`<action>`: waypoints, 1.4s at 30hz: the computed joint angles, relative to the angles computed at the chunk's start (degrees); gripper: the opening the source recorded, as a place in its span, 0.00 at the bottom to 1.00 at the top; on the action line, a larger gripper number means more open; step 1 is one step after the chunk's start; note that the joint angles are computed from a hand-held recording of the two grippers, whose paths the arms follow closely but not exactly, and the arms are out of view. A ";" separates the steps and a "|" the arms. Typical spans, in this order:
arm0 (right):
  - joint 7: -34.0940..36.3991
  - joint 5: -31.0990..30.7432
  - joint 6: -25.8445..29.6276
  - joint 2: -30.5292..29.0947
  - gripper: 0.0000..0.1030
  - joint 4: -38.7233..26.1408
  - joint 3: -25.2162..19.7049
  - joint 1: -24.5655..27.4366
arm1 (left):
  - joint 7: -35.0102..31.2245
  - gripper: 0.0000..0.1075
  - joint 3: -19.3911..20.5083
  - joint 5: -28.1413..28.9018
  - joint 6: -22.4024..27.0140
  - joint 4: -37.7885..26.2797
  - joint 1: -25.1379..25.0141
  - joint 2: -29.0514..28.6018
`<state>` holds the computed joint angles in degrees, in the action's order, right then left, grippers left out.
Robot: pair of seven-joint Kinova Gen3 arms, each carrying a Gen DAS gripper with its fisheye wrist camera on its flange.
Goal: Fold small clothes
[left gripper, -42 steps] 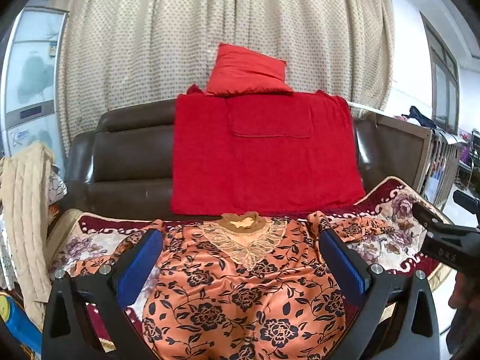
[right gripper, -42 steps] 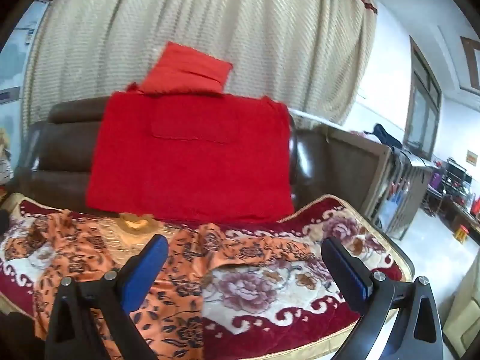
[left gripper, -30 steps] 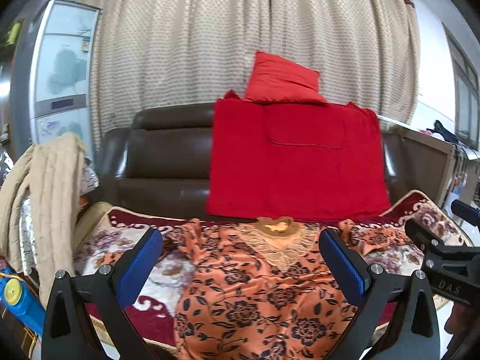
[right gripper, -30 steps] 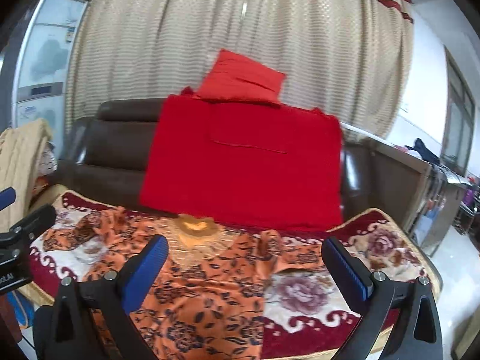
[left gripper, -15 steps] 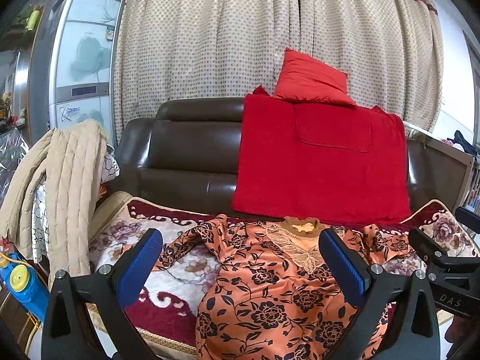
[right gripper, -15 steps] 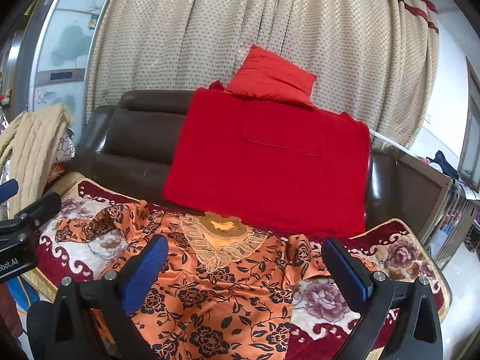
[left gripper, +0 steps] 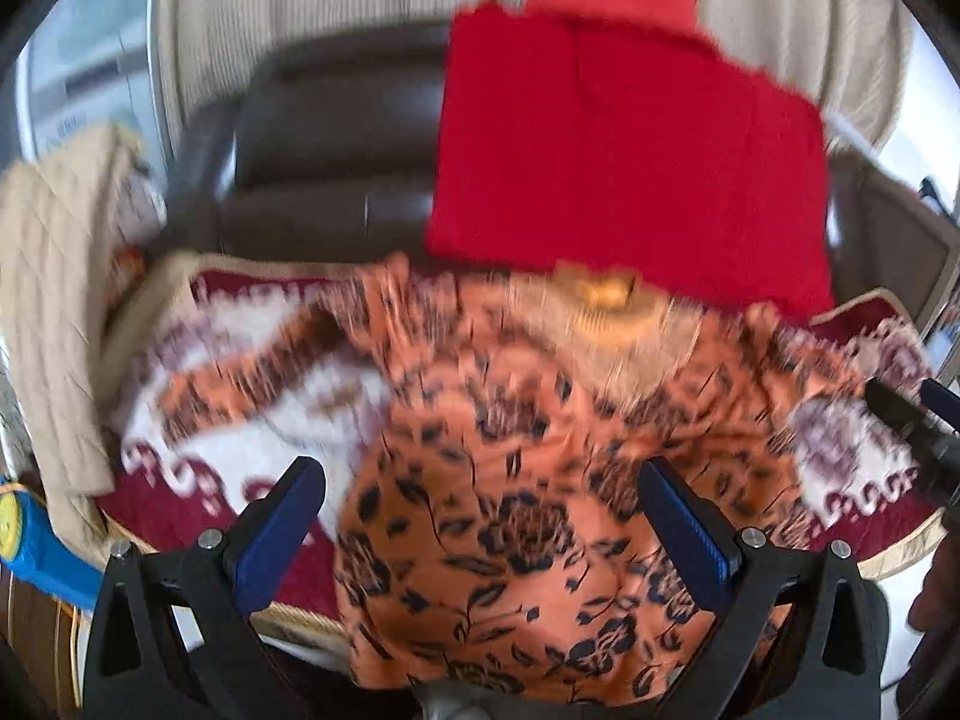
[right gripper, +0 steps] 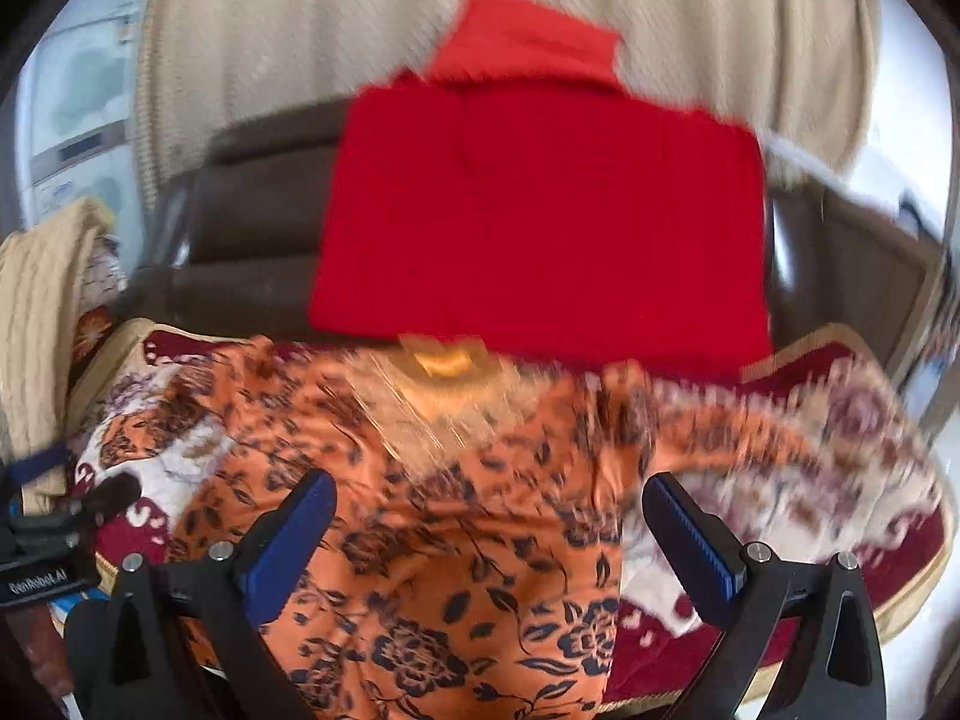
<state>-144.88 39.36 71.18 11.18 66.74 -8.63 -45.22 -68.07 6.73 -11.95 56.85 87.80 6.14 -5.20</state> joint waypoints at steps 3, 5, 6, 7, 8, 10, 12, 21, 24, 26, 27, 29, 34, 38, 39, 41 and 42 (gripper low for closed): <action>0.25 -6.99 -4.99 -1.07 1.00 5.39 1.73 7.96 | 2.11 0.96 0.30 -1.16 0.66 0.08 0.30 3.69; 1.80 -11.32 -6.98 -1.10 1.00 7.26 3.49 12.48 | 3.03 0.96 0.10 -2.17 1.76 -1.35 1.05 6.42; 2.82 -13.59 -8.63 -1.19 1.00 8.44 4.36 15.14 | 3.68 0.96 0.04 -2.86 2.13 -1.94 1.69 7.86; 3.56 -15.17 -10.87 -1.40 1.00 10.13 4.68 17.44 | 4.14 0.96 -0.16 -3.32 1.97 -1.99 2.32 8.85; 4.72 -16.82 -12.43 -1.43 1.00 11.15 5.21 19.77 | 4.32 0.96 -0.38 -3.88 2.54 -2.79 2.92 10.06; 6.31 -19.65 -15.01 -0.99 1.00 12.36 6.58 24.34 | 4.33 0.96 -0.99 -4.69 3.36 -4.34 4.01 12.61; 8.21 -22.73 -18.99 -0.93 1.00 14.13 7.64 28.57 | 4.68 0.96 -1.51 -5.50 3.93 -5.56 5.38 15.37; 13.23 -43.31 -35.53 4.38 1.00 17.95 4.36 51.32 | 3.91 0.96 -4.19 -7.02 7.98 -10.38 9.19 23.70; 13.25 -50.30 -41.07 6.55 1.00 19.35 -1.14 59.28 | 3.32 0.96 -4.58 -6.60 8.63 -10.85 9.65 25.28; 14.20 -54.89 -43.18 7.97 0.99 19.78 -1.96 61.52 | 3.41 0.96 -4.86 -6.51 8.57 -10.73 10.12 26.03; 14.23 -57.22 -44.05 9.08 0.96 19.62 -2.59 62.75 | 3.63 0.96 -5.06 -6.83 8.17 -10.52 10.45 26.14; 14.82 -61.32 -44.70 10.38 0.93 19.55 -0.83 62.46 | 3.61 0.96 -5.28 -7.32 9.08 -11.09 10.97 26.51; 12.97 -63.75 -46.94 11.19 0.77 19.24 7.94 55.79 | 3.59 0.96 -5.39 -6.48 9.23 -11.66 11.01 26.89; 15.83 -66.60 -48.49 12.84 0.29 19.92 2.14 61.53 | 4.04 0.96 -5.47 -6.33 5.79 -8.61 10.74 25.57; 17.70 -68.93 -50.82 12.46 0.27 21.67 -0.51 63.89 | 4.00 0.96 -5.41 -6.46 5.45 -8.20 10.81 25.51; 22.34 -71.54 -54.93 11.70 0.26 24.19 -5.82 67.85 | 3.17 0.96 -5.10 -5.84 6.01 -8.00 10.37 25.16; 24.67 -72.51 -56.77 11.34 0.25 25.28 -8.47 69.86 | 2.28 0.96 -4.88 -5.21 7.21 -8.98 9.95 25.40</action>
